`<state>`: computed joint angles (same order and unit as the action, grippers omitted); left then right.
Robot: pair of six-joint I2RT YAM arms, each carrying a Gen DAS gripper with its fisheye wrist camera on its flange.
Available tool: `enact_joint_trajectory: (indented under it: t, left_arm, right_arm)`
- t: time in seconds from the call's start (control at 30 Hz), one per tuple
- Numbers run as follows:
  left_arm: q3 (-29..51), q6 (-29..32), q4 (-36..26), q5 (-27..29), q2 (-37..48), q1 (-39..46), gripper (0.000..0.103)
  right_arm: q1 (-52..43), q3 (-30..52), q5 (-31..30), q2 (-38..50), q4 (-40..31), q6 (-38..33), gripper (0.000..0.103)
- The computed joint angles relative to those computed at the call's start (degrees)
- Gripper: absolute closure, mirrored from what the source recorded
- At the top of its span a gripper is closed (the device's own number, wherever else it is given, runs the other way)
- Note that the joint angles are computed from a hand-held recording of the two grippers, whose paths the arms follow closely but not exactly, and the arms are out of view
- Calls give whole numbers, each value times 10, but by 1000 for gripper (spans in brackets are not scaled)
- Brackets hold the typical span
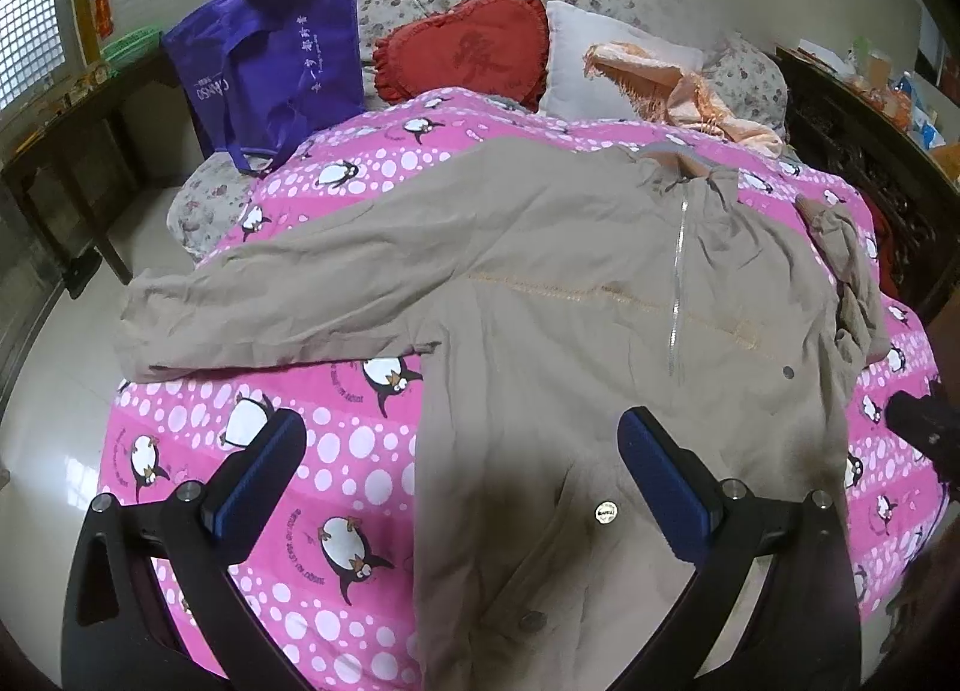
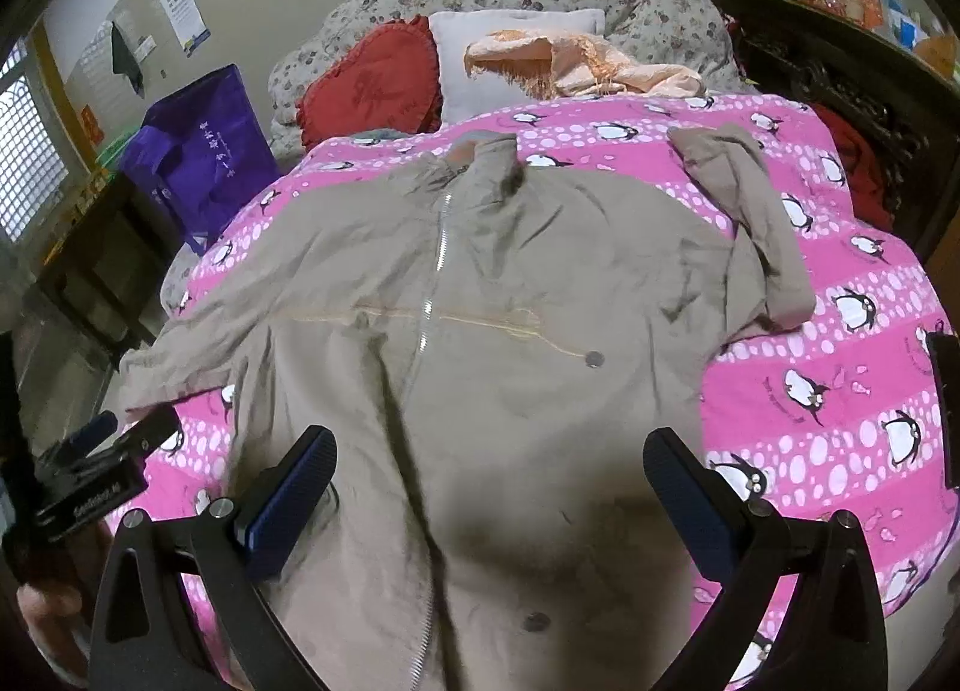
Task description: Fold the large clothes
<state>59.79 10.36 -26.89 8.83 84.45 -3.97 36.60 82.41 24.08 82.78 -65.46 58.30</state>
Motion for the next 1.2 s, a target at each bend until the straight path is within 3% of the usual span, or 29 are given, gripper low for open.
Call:
enact_joint_trajectory:
  t: [0.33, 0.7, 1.2]
  left_arm:
    - [31, -4, -11, -2, 3, -22, 0]
    - [23, -32, -4, -10, 26, -50, 0]
    - [27, -37, 10, -28, 54, -56, 0]
  right_arm:
    - [3, 84, 20, 71, -8, -13, 0]
    - [-11, 71, 38, 98, -3, -7, 0]
    - [-28, 47, 7, 103, 28, -3, 0]
